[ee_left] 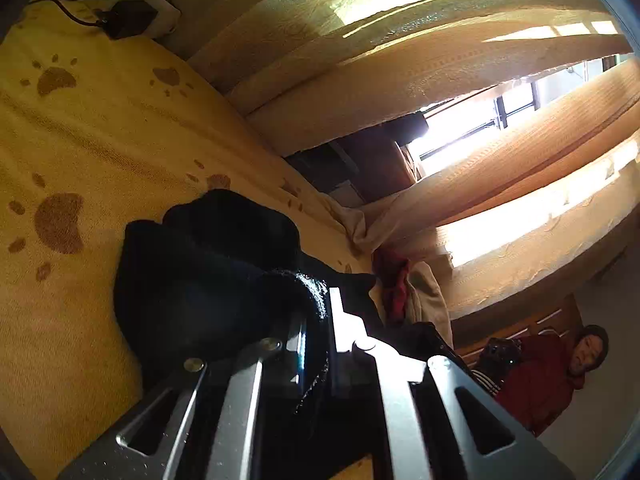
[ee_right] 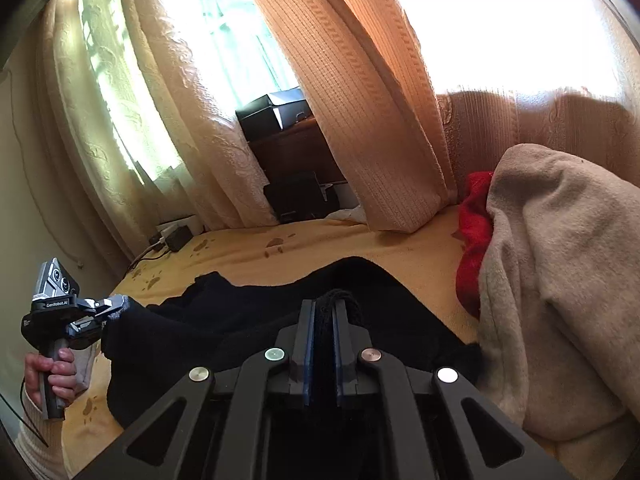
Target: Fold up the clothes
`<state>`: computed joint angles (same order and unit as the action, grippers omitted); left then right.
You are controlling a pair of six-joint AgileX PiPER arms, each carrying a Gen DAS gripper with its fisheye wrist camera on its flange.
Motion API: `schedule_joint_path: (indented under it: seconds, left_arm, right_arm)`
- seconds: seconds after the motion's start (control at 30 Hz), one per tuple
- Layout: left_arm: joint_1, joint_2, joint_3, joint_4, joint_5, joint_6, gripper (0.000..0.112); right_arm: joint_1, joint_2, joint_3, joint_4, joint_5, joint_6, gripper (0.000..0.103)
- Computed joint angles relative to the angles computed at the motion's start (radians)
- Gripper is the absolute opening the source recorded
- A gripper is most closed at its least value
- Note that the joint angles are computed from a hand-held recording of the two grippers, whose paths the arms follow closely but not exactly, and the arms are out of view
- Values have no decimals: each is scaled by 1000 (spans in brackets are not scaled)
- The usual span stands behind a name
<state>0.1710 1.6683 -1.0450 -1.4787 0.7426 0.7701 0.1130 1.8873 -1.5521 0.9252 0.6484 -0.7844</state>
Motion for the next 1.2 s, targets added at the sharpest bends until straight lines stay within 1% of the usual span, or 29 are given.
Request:
schedule_joint_path:
  seconds: [0.13,0.2,0.23,0.27,0.3,0.33,0.37,0.43,0.47,0.5,0.53,0.57,0.6,0.63,0.67,0.7,0.77,0.83,0.9,1.0,1.03,1.1,1.2]
  left_arm:
    - [6,71,-70,13,5,-42,9]
    - [18,113,-105,16,14,-87,10]
    - [25,137,-121,15,20,-119,17]
    - [33,161,-136,12,26,-150,31]
    - [48,182,-140,-14,41,-157,41]
    - [57,202,-144,-52,57,-146,57]
    - [62,217,-157,-72,65,-136,63]
    - [55,219,-184,-54,50,-139,68]
    - [50,219,-201,-37,40,-148,73]
    - [47,222,-214,-35,37,-157,75]
    - [50,227,-228,-39,38,-164,79]
    - [55,234,-236,-57,43,-164,79]
    - [67,241,-234,-90,54,-162,80]
    - [77,247,-232,-122,65,-161,80]
    - [87,247,-228,-143,67,-164,80]
    - [93,242,-227,-139,63,-174,80]
    - [96,214,-222,-99,54,-187,80]
    - [96,183,-211,-49,52,-196,80]
    - [92,137,-183,12,64,-191,80]
    - [59,43,-114,139,92,-186,80]
    - [39,22,-98,180,115,-190,80]
    - [-10,-6,-73,246,149,-203,80]
    - [-87,-3,-74,314,164,-228,80]
  right_arm:
    - [10,89,-108,-43,-7,92,8]
    - [20,136,-178,-111,4,190,9]
    - [23,164,-219,-139,22,236,9]
    - [23,187,-249,-151,34,267,9]
    - [21,207,-273,-153,44,287,9]
    - [19,227,-298,-156,54,307,9]
    - [17,247,-324,-158,64,327,10]
    - [15,257,-339,-167,54,355,11]
    - [15,256,-337,-171,40,366,14]
    - [14,255,-336,-176,27,378,20]
    - [12,250,-333,-183,14,387,24]
    - [9,246,-330,-190,1,397,37]
    - [3,237,-320,-193,-10,409,58]
    - [-2,228,-310,-196,-20,422,65]
    - [-7,211,-287,-182,-34,412,68]
    - [-11,186,-254,-157,-47,379,68]
    - [-16,119,-169,-59,-68,230,68]
    - [-5,47,-88,8,-46,54,68]
    - [34,-16,2,-44,-46,-6,68]
    - [107,-100,108,-179,-44,-30,68]
    - [135,-125,137,-233,-42,-25,68]
    - [162,-112,133,-304,-14,48,68]
    - [194,-65,86,-384,12,144,68]
